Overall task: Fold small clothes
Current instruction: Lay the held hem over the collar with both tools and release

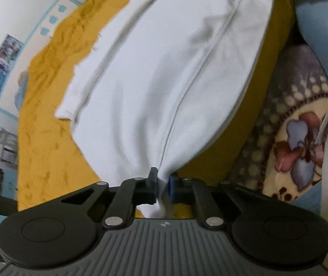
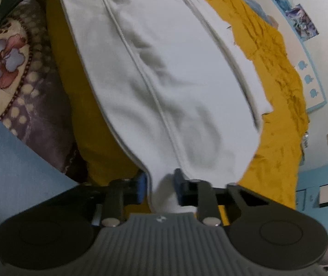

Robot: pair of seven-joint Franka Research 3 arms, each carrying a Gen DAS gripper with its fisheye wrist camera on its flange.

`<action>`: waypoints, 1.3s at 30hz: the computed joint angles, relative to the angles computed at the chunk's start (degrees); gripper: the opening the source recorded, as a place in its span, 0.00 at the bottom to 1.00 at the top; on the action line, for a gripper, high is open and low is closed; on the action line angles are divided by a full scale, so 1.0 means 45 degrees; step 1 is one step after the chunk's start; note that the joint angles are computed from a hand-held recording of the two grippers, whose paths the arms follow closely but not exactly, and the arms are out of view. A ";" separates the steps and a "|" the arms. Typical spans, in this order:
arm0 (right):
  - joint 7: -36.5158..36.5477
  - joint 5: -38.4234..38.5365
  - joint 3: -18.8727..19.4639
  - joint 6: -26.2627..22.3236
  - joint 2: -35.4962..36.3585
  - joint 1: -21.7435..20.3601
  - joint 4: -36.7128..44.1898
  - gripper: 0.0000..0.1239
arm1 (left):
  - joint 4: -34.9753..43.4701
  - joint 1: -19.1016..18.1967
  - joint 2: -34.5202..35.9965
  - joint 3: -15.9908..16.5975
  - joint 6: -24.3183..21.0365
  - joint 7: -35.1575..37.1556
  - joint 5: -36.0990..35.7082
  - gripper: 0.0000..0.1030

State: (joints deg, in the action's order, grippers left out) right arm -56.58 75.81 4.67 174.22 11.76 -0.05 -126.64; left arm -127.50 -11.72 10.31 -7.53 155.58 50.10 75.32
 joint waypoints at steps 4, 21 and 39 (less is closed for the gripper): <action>0.0303 -0.0251 -0.0200 -0.0495 -0.0710 -0.0029 -0.0256 0.00 | -0.0114 0.0061 -0.0545 0.0017 0.0287 -0.1087 0.0699 0.08; 0.6361 -0.3345 -0.1330 -0.1213 0.2291 0.1090 0.4291 0.00 | 0.3960 0.2172 0.2783 -0.0432 0.1973 0.2620 -0.5723 0.11; 1.5878 -0.8917 -0.1248 -0.9961 0.5002 -0.1004 1.0077 0.31 | 0.4094 0.6807 0.3862 -0.4903 0.2426 0.9998 -1.6229 0.30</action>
State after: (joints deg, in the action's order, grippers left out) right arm 14.87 35.68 -0.94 129.39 34.27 -4.56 -81.29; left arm -109.07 18.91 27.69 -29.60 166.50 95.09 2.28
